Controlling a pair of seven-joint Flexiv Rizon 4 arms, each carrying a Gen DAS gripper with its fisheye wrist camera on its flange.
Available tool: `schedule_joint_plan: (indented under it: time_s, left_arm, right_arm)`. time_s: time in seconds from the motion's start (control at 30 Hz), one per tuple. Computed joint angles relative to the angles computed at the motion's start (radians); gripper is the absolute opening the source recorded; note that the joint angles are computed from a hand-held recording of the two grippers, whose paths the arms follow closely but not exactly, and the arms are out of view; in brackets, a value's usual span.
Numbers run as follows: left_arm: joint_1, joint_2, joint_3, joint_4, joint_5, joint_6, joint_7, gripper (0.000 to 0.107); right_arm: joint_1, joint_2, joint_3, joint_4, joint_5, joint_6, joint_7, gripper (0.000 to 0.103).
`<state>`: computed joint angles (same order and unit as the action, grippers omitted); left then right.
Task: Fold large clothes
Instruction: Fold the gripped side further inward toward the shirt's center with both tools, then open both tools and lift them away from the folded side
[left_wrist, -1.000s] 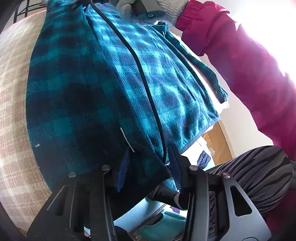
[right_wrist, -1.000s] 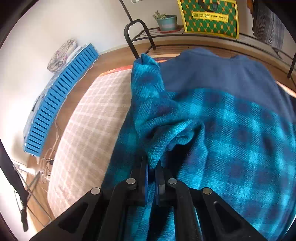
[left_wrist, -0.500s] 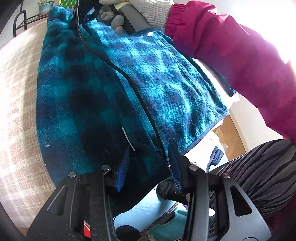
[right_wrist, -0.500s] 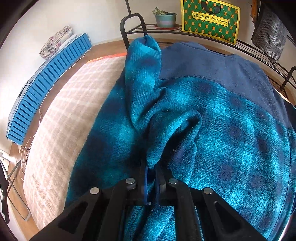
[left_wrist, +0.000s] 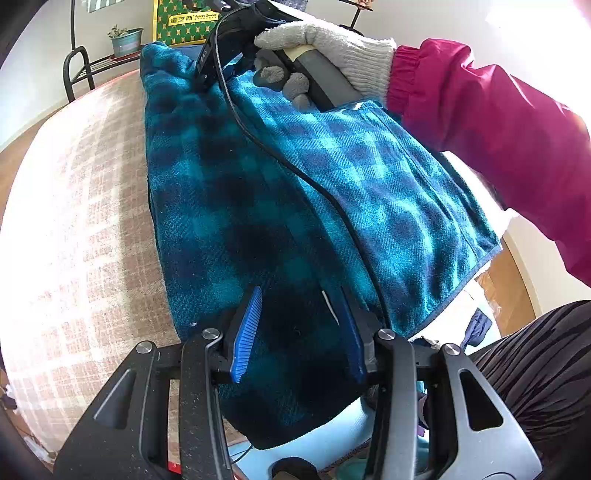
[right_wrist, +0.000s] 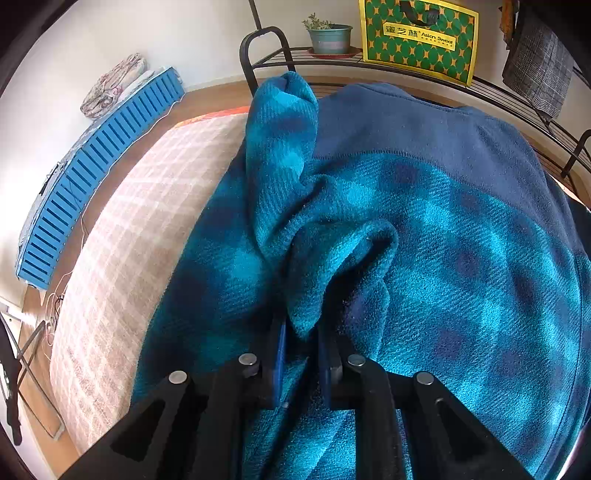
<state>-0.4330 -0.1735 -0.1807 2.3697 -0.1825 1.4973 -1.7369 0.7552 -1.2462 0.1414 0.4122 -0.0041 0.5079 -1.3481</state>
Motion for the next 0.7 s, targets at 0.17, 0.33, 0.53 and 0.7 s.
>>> schedule_joint_plan:
  time_s: [0.17,0.33,0.53,0.7]
  left_arm:
    - [-0.023,-0.019,0.04,-0.022,0.076,-0.028,-0.055,0.042]
    - [-0.033,-0.043,0.046,-0.044,0.11,-0.052,-0.072,0.042]
    - [-0.061,-0.079,0.053,-0.085,0.151,-0.081,-0.074,0.043]
    - [-0.108,-0.085,0.106,-0.141,0.266,-0.145,-0.134,0.043]
  right_arm:
    - [0.001,-0.006,-0.002,-0.011,-0.004,-0.006,-0.002,0.019]
    - [0.006,-0.022,-0.009,-0.042,-0.012,-0.028,-0.011,0.02]
    - [0.015,-0.018,-0.02,-0.034,-0.021,-0.024,-0.005,0.022]
    - [0.01,0.083,-0.031,0.14,-0.03,0.061,0.011,0.039]
